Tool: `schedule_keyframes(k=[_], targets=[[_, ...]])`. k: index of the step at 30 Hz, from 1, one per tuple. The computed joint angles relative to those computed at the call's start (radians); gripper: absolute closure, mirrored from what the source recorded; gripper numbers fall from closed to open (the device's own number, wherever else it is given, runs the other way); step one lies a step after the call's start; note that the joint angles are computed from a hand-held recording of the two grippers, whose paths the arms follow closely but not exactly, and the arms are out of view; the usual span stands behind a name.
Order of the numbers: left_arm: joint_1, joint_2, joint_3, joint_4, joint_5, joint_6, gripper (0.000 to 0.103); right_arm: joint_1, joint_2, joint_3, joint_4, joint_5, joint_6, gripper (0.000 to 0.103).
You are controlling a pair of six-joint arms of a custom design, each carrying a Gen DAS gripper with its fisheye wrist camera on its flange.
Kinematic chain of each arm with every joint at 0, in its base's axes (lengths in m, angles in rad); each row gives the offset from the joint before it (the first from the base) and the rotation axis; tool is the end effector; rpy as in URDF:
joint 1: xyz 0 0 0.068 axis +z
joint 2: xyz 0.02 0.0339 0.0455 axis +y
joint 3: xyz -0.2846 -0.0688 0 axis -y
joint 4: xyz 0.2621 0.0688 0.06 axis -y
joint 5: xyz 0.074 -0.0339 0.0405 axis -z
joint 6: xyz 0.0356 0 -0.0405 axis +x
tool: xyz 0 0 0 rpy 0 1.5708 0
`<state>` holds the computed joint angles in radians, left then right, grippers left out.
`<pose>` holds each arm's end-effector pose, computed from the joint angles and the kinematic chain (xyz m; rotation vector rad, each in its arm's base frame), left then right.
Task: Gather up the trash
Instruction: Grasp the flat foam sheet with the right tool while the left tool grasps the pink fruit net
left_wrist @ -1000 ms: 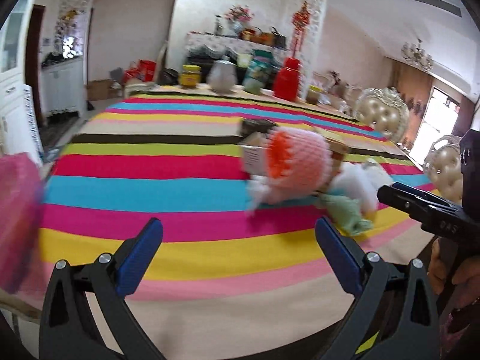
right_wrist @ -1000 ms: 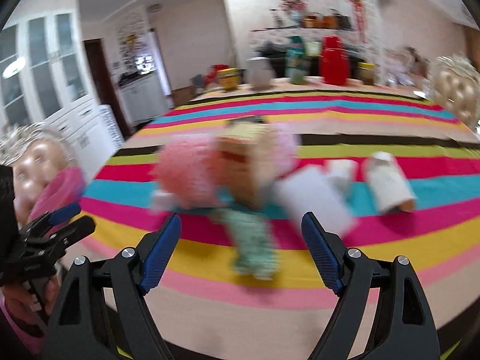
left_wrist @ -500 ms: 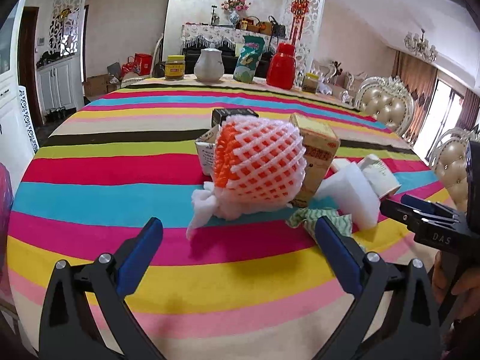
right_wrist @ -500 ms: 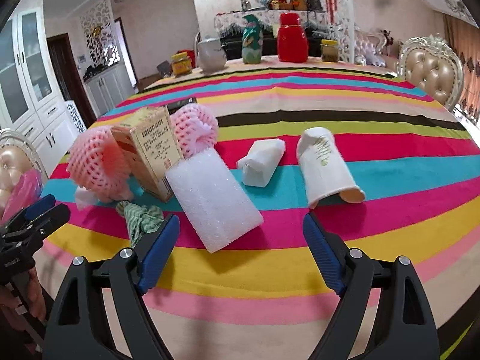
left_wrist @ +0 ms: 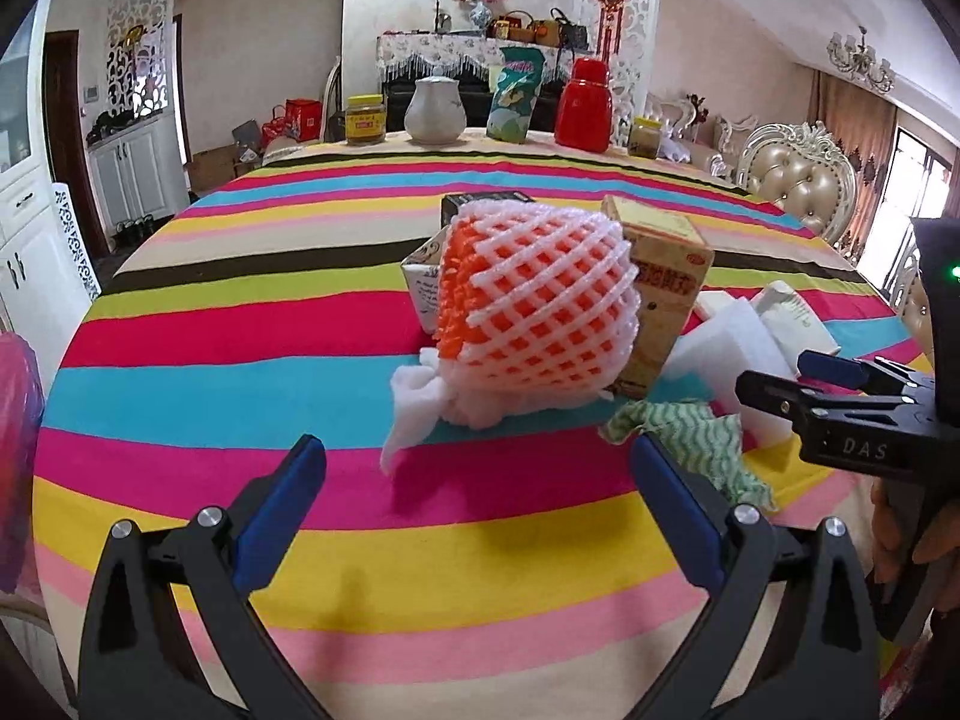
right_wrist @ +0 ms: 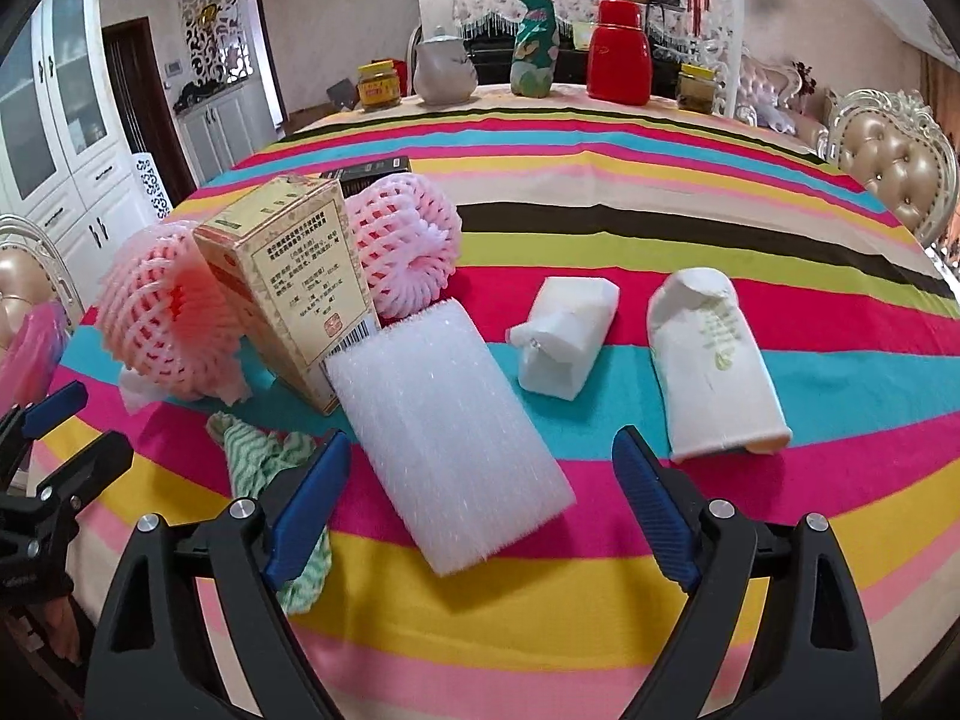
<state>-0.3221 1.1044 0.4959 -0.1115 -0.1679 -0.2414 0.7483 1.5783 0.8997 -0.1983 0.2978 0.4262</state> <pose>0.2138 -0.0651 0.1952 0.0051 2.2806 -0.1029 0.2511 0.2189 0.1972 -0.2564 2.3905 0.1812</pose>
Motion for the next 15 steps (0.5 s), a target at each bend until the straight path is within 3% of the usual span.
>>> schedule_keyframes(k=[10,12,15], targets=[[0.080,0.034,0.017,-0.022,0.052,-0.040,0.005,-0.014,0.072,0.048,0.015,-0.044,-0.013,0.021],[0.084,0.044,0.022,-0.024,0.058,-0.038,0.005,-0.012,0.073,0.052,0.009,-0.045,-0.013,0.032],[0.076,0.049,0.027,-0.023,0.056,-0.034,0.005,-0.010,0.045,0.021,0.044,-0.049,-0.011,0.037]])
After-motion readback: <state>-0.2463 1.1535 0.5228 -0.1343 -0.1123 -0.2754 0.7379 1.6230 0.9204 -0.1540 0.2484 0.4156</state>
